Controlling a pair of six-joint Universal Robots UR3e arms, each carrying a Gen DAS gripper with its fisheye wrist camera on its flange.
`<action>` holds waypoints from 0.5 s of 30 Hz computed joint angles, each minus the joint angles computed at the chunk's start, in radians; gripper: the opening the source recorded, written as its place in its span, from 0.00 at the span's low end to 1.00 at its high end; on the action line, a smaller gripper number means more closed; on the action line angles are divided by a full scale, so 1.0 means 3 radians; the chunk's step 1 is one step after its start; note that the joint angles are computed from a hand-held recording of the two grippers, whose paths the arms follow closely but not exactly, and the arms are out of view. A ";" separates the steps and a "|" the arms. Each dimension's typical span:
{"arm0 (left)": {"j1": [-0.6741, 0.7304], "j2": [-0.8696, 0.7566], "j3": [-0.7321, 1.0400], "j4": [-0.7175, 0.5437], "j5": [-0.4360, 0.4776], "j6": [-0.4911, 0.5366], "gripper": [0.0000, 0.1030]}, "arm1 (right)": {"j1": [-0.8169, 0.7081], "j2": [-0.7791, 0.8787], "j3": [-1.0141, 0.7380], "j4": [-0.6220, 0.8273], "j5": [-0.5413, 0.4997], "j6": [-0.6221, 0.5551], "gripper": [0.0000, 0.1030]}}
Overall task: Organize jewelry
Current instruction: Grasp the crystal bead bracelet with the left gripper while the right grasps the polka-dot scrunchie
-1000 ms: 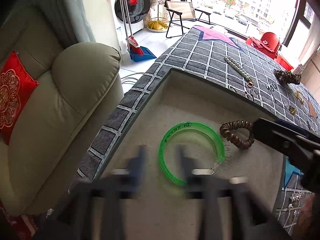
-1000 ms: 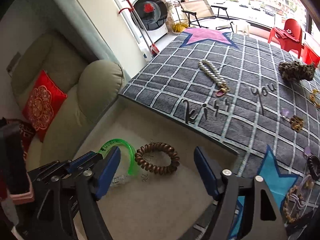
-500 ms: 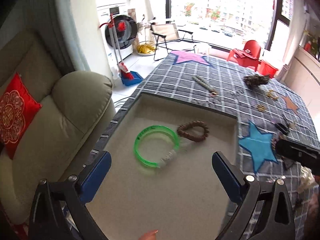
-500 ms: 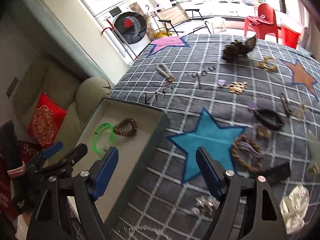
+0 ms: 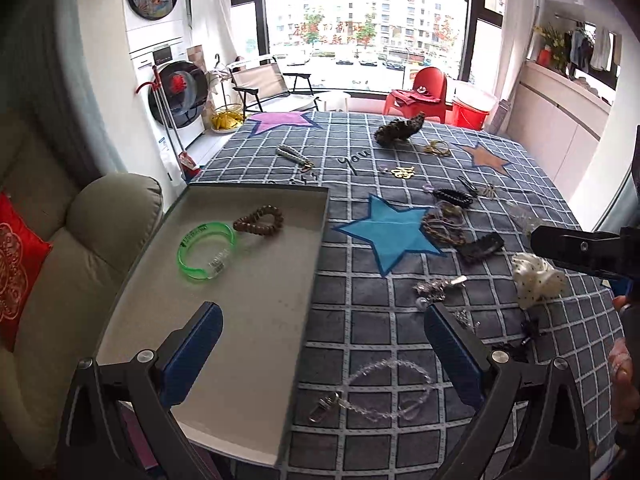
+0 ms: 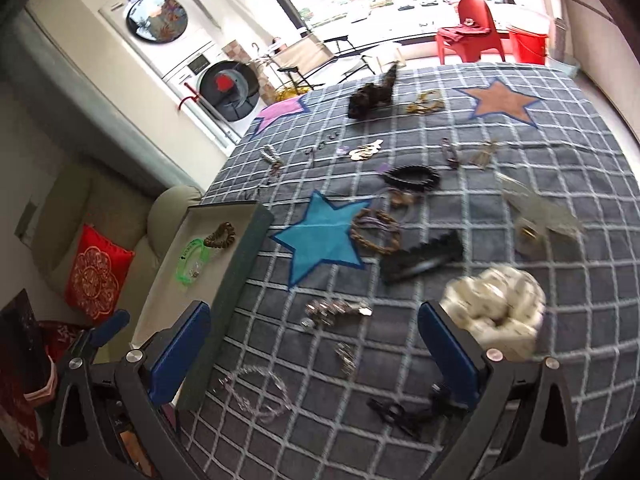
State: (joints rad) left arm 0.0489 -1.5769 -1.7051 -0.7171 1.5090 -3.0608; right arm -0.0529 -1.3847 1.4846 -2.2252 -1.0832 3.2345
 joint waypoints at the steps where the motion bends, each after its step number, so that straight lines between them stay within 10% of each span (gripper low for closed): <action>1: -0.0044 0.0021 -0.0032 -0.0015 -0.0007 0.0003 0.99 | -0.0073 -0.0123 0.0155 -0.0013 0.0005 -0.0020 1.00; 15: -0.0602 -0.0049 -0.0459 0.0180 0.0247 -0.0255 0.99 | -0.0777 -0.0959 0.1300 0.0013 -0.0143 -0.0436 1.00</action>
